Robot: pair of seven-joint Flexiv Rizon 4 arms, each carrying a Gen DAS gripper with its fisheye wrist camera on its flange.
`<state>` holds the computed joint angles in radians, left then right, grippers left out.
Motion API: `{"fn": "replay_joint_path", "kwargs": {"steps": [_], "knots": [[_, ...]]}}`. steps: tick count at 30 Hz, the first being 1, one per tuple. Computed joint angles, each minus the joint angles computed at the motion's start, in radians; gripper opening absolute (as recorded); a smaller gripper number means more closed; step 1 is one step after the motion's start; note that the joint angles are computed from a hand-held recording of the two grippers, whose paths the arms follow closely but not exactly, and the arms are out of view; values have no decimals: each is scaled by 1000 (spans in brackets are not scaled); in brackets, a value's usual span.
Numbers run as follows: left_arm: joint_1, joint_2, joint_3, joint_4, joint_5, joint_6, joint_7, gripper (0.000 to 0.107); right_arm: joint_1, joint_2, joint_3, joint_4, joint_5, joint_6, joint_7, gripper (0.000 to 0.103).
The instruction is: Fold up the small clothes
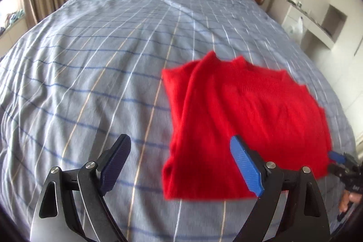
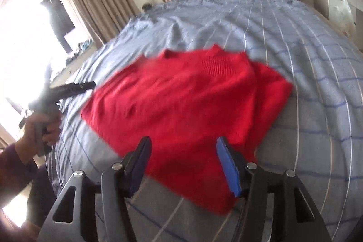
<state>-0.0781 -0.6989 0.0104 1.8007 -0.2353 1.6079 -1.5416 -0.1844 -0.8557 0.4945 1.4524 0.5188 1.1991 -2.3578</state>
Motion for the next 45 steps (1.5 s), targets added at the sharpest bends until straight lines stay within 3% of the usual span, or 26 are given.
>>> {"fn": "replay_joint_path", "kwargs": {"steps": [2, 3, 5, 8, 12, 17, 20, 25, 45], "knots": [[-22, 46, 14, 96, 21, 42, -6, 91, 42, 21, -66, 75, -24, 56, 48, 53], [-35, 64, 23, 139, 28, 72, -14, 91, 28, 35, -53, 111, 2, 104, 29, 54], [-59, 88, 38, 216, 36, 146, -32, 96, 53, 84, -80, 215, -33, 238, 103, 54], [-124, 73, 90, 269, 23, 255, -45, 98, 2, 132, -5, 317, 15, 365, 63, 59], [-291, -5, 230, 236, -93, 276, -3, 98, 33, 145, -3, 414, 20, 534, 101, 62], [-330, -64, 236, 234, -173, 341, 25, 102, 111, 93, -52, 448, 14, 673, 184, 64], [-245, -66, 146, 248, -159, 389, 27, 103, 120, 51, -42, 454, -19, 769, 201, 68], [-206, -90, 92, 263, -161, 482, 45, 102, 121, 24, -45, 472, -86, 826, 249, 71], [-187, -102, 40, 274, -214, 531, 103, 102, 213, 22, -181, 558, -268, 929, 471, 72]]}}
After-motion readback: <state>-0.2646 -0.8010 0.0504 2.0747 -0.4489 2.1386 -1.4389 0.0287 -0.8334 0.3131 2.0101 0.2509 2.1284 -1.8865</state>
